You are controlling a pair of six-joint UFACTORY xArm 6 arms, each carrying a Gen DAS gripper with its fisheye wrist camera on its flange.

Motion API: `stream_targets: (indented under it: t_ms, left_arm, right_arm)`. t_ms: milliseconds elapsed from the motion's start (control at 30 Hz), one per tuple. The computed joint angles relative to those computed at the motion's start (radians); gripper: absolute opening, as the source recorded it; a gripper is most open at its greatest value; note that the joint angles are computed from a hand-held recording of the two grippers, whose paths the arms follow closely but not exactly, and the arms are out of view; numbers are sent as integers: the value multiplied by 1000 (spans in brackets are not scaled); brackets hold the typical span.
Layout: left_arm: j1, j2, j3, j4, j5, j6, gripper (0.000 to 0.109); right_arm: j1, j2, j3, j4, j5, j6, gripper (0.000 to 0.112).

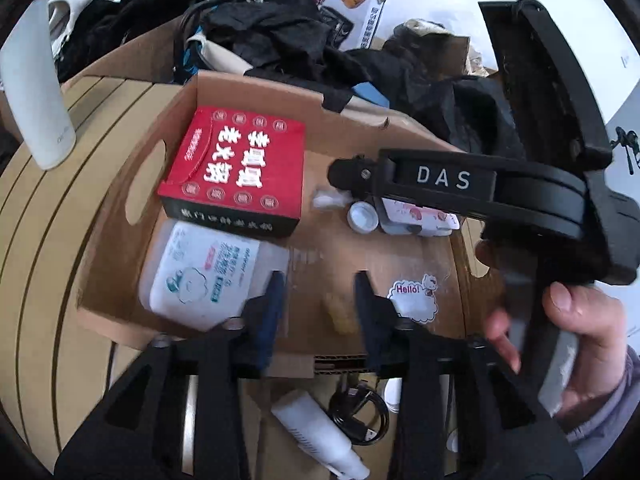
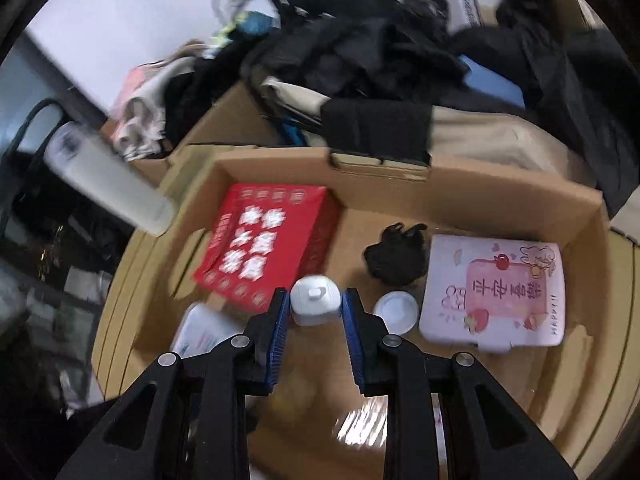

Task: Organize objects
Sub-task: 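Carry the tan packet into the tray while the right tool drops the white cap there, then withdraw both tools from the tray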

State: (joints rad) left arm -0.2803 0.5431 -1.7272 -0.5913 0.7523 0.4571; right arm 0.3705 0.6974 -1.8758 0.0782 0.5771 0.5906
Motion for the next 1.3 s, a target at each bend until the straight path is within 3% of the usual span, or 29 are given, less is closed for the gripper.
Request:
stream_targets:
  t_ms: [33,67,100,167,233,267,367,600,767,900,1033,1133,1233,1300]
  left_arm:
    - [6,-11,10,-13,-9,9,43]
    - [11,-24,21,-25,-19,21,48]
    - [16,-39,32,-21,-31,24,52]
    - [23,-66,49,34,-53,-9,75]
    - [33,-110,89,144,-83,-89,91]
    - [41,-129,102,196,-85,-120,94]
    - [75,-205,151,244,-58,-142,95]
    - [159,-491,385,98,-24,2,103]
    - [209,-745,623,60,-40,145,103]
    - [265,-938,802,8,1,246,103]
    - [309,-1134,993,10,-1,328,103]
    - [336,-1293,1162,-3,-50,377,103]
    - [321,-1369,1274,74,-110,404,103]
    - [312,-1366,1283,126,-114,363,103]
  right_arm:
    - [0,-3,3,0,-10,-2,48]
    - [2,-13,6,-18,-6,15,68]
    - [4,-24,10,-40,-1,33,77]
    - [10,-69,40,-104,9,75,77]
    - [16,-124,71,-165,39,126,77]
    - [19,-158,96,-191,48,150,77]
    - [43,-271,172,-278,110,230,77]
    - [174,-519,340,-462,221,399,77]
    - [346,-693,489,-646,356,594,77]
    - [515,-795,606,-785,457,757,78]
    - [724,-830,660,-903,676,912,78]
    - [872,-846,719,-929,760,1088,78]
    - [963,-805,711,-908,874,1186,78]
    - [991,-793,721,-880,897,1234,78]
